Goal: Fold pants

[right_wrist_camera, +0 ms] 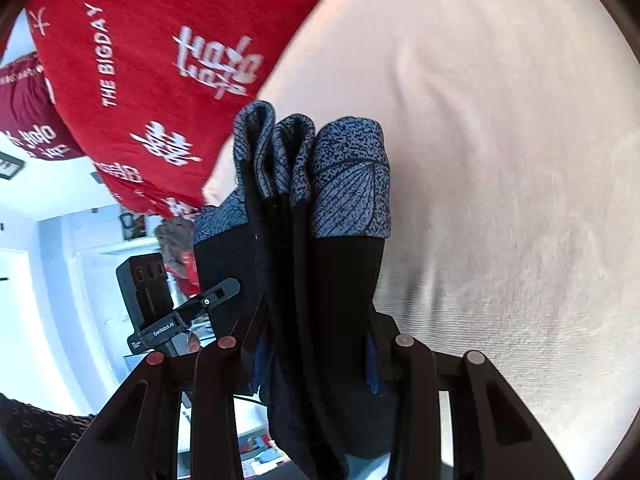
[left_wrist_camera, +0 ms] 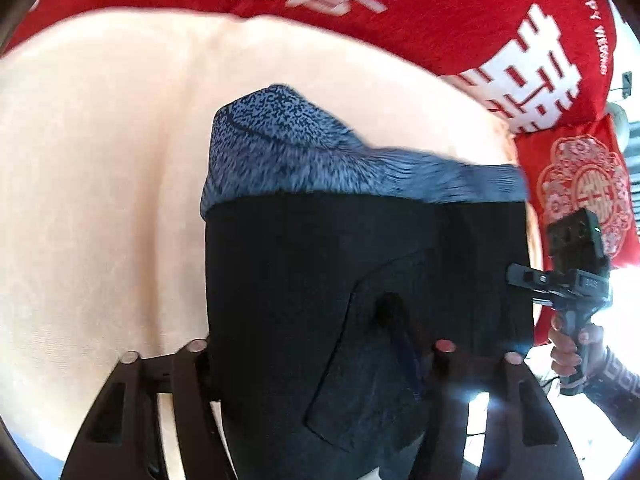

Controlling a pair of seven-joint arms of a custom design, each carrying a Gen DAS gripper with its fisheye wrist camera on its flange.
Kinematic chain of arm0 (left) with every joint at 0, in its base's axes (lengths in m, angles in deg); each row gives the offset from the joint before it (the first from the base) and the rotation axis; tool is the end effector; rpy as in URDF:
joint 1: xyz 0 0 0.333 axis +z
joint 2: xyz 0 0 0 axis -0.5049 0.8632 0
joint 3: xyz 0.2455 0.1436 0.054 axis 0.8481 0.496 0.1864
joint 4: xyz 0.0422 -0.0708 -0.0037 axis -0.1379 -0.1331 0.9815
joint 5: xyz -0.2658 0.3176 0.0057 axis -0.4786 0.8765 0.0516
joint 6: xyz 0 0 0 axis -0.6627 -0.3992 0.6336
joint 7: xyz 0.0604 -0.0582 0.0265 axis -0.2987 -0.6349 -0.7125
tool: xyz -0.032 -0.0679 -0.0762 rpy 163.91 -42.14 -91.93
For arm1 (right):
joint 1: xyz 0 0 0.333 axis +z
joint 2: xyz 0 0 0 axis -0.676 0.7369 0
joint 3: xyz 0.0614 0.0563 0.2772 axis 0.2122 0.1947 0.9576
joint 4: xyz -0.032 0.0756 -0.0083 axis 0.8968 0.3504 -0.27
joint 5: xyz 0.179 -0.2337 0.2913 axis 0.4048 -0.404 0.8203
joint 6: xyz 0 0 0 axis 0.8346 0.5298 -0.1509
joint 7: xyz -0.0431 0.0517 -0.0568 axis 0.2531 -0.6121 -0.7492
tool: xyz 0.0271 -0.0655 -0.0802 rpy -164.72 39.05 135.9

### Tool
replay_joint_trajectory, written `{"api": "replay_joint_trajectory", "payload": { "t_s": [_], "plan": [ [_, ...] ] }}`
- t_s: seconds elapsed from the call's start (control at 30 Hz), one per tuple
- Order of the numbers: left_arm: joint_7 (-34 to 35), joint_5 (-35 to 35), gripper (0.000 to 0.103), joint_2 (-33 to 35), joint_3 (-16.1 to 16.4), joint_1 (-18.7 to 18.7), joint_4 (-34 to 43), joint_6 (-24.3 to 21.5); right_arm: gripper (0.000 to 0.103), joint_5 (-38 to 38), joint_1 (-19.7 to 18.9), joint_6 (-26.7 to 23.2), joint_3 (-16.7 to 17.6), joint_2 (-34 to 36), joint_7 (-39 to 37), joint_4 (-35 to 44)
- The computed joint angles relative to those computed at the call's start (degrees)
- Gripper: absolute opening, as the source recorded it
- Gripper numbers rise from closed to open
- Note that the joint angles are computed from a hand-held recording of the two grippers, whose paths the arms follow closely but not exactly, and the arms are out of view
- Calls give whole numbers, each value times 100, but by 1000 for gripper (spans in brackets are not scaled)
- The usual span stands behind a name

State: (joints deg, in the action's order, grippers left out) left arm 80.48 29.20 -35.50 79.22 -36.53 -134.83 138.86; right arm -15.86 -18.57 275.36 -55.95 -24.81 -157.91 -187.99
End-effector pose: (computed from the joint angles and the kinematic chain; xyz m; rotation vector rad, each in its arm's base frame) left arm 0.7043 -0.1643 0.4433 0.8965 -2.6187 0.1467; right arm 0.3852 0.3055 0.3767 -0.4643 2.1221 0.5141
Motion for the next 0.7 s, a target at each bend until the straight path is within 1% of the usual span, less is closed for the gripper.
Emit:
{"api": "replay_joint_trajectory", "payload": {
  "t_s": [0.03,0.07,0.1,0.13,0.17,0.2,0.23,0.27,0.3,0.33,0.37,0.4,0.43,0.47,0.5,0.53,0.6,0.67,0.7],
  "plan": [
    [-15,-70,88,-77,0,58,-200,206,48,368,-163,-158,284,-24,-359,2],
    [-27,-102,91,-79,8,88,-254,325,53,621,-284,-262,483,-72,-583,-21],
    [-54,-85,97,37,19,86,-107,271,58,721,-345,-376,569,-68,-678,-10],
    [-63,-63,101,39,26,76,-123,305,62,752,-358,-490,588,-70,-675,0],
    [-40,-20,101,-56,41,64,-280,430,62,873,-443,-521,700,-89,-733,-1],
    [21,41,101,-196,54,43,-476,568,62,764,-392,-713,612,-155,-652,16],
    [80,106,101,-356,70,16,-705,741,63,631,-314,-1018,504,-246,-560,72],
    [149,220,101,-603,103,-29,-1039,1011,67,538,-157,-1366,338,-345,-505,130],
    [193,326,101,-850,136,-65,-1367,1277,68,514,46,-1819,139,-469,-490,209],
    [207,438,101,-1043,163,-108,-1610,1493,68,482,108,-2200,91,-589,-410,274],
    [251,609,101,-1329,201,-162,-1976,1810,68,428,141,-2549,75,-711,-295,327],
    [319,739,101,-1565,220,-183,-2271,2080,69,397,221,-2981,23,-826,-206,415],
    [364,799,101,-1744,216,-186,-2499,2276,70,565,467,-3439,-178,-910,-229,549],
    [451,843,101,-1993,207,-171,-2795,2525,73,574,597,-3890,-271,-992,-215,667],
    [571,844,101,-2286,188,-134,-3116,2764,79,608,733,-4540,-362,-1052,-194,886],
    [654,860,101,-2477,173,-115,-3300,2873,81,593,805,-4872,-371,-1121,-103,970],
    [747,930,101,-2799,151,-104,-3598,3030,82,536,873,-5386,-354,-1161,116,1211],
    [849,958,101,-3058,127,-77,-3785,3055,85,452,901,-5865,-300,-1153,364,1507],
    [890,933,101,-3233,114,-56,-3898,3060,92,419,916,-6159,-281,-1114,449,1711]
  ]
}}
